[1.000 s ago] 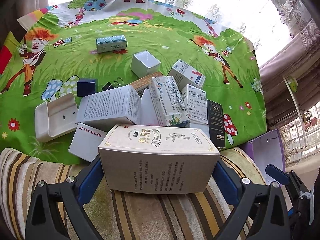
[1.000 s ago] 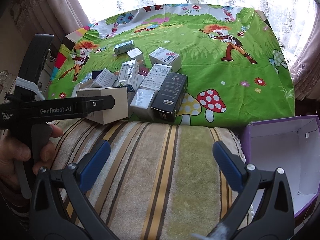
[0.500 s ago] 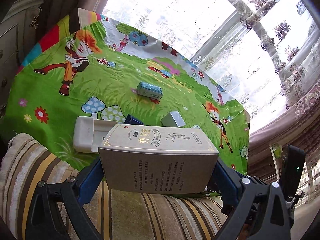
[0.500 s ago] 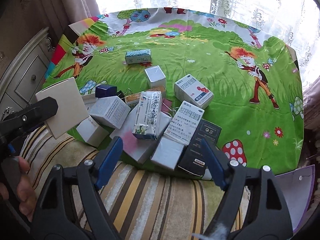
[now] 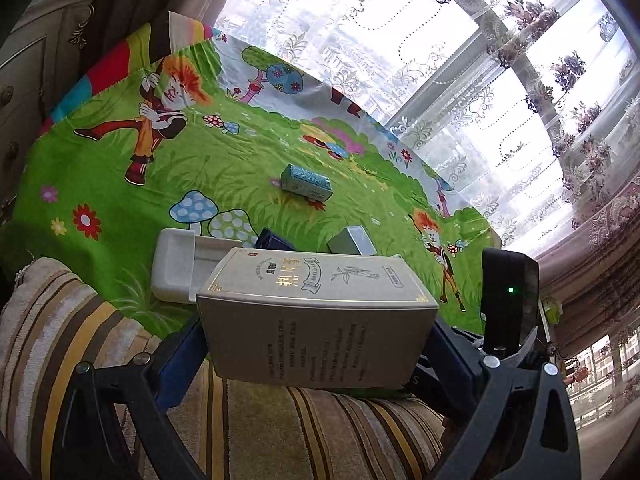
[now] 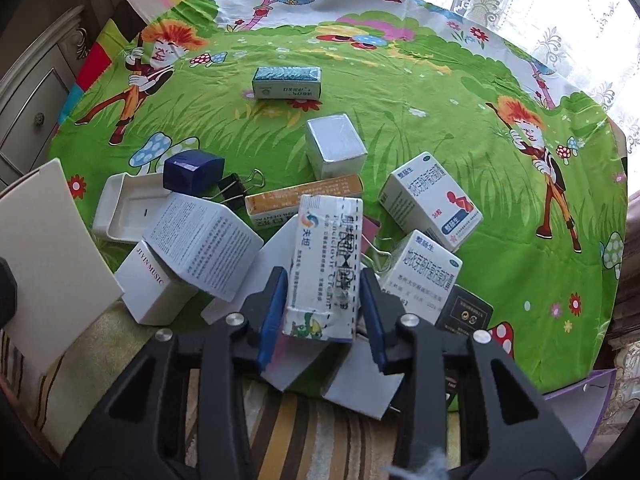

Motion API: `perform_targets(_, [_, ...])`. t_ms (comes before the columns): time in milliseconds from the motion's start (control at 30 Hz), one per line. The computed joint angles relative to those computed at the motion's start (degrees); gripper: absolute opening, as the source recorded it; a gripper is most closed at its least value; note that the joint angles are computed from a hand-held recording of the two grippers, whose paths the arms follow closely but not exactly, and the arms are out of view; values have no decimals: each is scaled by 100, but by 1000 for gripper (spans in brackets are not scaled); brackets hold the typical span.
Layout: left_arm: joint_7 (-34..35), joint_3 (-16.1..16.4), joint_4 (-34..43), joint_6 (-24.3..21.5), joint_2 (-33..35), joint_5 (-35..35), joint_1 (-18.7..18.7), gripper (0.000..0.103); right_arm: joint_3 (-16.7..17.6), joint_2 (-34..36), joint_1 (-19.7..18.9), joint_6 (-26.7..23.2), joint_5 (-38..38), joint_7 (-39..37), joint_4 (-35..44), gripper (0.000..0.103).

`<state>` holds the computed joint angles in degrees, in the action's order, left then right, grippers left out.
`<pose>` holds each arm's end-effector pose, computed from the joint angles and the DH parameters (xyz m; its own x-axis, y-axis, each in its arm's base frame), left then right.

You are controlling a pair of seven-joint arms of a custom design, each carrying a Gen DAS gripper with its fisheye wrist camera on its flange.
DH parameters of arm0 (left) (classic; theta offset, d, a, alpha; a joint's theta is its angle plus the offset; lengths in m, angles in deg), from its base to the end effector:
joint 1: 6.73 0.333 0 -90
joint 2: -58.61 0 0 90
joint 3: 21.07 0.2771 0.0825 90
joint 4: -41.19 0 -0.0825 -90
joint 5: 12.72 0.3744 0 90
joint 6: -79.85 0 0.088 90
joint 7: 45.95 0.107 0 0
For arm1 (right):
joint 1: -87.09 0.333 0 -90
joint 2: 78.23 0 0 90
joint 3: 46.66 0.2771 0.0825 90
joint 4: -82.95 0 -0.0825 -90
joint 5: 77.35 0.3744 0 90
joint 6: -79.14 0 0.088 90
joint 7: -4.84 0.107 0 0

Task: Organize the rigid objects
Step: 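Grasp the white-green medicine box with the right gripper while the left gripper lifts the beige box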

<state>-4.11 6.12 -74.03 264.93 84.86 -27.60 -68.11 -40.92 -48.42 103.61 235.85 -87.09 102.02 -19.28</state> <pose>0.5231 -0.3536 0.3184 0.1606 -0.8334 0.5289 -0.7209 -0.4650 -0.5138 0.6173 0.2529 0.2839 0.3663 -0.9302 0.0240 -0.8393 -0.3414 -0.4230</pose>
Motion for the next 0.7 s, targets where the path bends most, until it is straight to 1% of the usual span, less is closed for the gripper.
perform_targets(100, [-38, 120, 30, -37, 39, 19, -116, 100, 93, -85, -120, 195, 161, -76, -158, 37])
perform_targets(167, [-80, 254, 37, -55, 63, 74, -248, 100, 95, -222, -157, 410, 213, -48, -347, 37])
perform_targets(233, [-98, 355, 51, -61, 82, 134, -351, 100, 169, -438, -271, 683, 329, -93, -643, 37])
perform_targets(267, [-94, 362, 63, -60, 84, 160, -364, 100, 200, -560, -318, 824, 381, -112, -810, 37])
perform_targets(367, [-17, 238, 123, -49, 72, 228, -288, 100, 267, -994, -458, 1225, 506, -186, -1395, 37])
perform_targets(500, [208, -237, 279, -60, 34, 337, 53, 100, 574, -1637, -888, 1752, 1043, -520, -2266, 37])
perform_targets(533, [279, -401, 363, -101, 41, 382, 174, 100, 623, -1791, -965, 1862, 1173, -608, -2466, 37])
perform_targets(600, [411, -791, 544, -206, 55, 504, 473, 100, 682, -2128, -1090, 2073, 1435, -797, -2894, 37])
perform_targets(667, [543, -1245, 777, -352, 105, 670, 812, 100, 953, -2440, -1373, 2213, 2175, -1376, -3268, 37])
perform_targets(700, [617, -1483, 905, -434, 143, 753, 984, 100, 1025, -2587, -1452, 2272, 2563, -1657, -3438, 37])
